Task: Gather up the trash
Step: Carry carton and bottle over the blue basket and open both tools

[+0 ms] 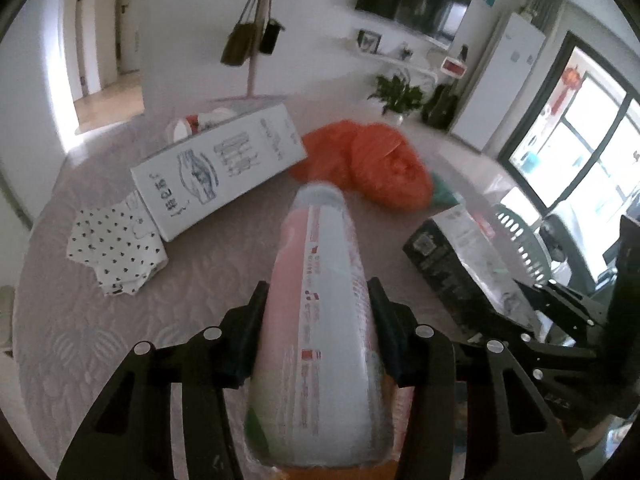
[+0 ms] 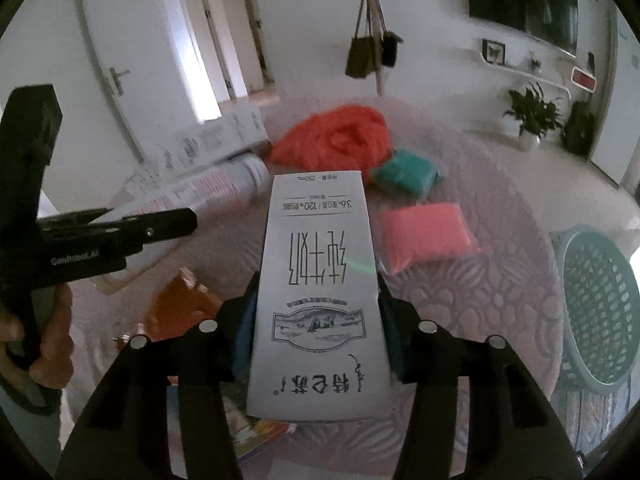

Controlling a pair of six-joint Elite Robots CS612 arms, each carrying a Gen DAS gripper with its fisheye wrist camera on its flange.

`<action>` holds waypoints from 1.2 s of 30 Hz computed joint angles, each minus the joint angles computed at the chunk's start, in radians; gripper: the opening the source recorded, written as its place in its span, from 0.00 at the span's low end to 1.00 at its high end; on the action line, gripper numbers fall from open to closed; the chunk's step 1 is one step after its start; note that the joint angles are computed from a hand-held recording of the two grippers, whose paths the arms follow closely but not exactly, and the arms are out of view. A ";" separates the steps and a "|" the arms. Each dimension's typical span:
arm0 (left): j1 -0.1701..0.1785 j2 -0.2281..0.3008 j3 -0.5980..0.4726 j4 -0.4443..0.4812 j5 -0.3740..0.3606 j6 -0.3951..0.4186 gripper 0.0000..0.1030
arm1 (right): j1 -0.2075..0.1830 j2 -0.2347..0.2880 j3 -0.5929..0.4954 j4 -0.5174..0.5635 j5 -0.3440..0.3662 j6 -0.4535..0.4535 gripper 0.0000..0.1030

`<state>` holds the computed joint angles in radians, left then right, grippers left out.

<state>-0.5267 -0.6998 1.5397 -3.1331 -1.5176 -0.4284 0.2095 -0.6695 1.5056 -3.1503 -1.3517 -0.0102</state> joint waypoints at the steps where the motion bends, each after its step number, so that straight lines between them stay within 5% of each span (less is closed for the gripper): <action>1: -0.002 -0.005 0.008 -0.018 -0.001 -0.003 0.46 | -0.001 -0.005 0.009 -0.019 0.002 0.001 0.47; 9: -0.041 -0.039 0.035 -0.157 0.004 0.017 0.46 | -0.030 -0.060 0.097 -0.195 -0.010 0.052 0.47; 21: -0.112 0.019 -0.137 -0.189 -0.086 0.087 0.46 | -0.128 -0.116 0.221 -0.381 -0.213 0.164 0.47; 28: -0.157 0.131 -0.349 -0.058 -0.161 0.105 0.46 | -0.210 -0.111 0.251 -0.351 -0.256 0.274 0.47; 36: -0.186 0.293 -0.611 0.210 -0.231 0.094 0.46 | -0.255 -0.042 0.193 -0.146 -0.286 0.417 0.48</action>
<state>-0.7128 -0.4065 0.9284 -2.9236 -1.7483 -0.3347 -0.0456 -0.7112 1.6983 -3.2964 -1.6375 0.4073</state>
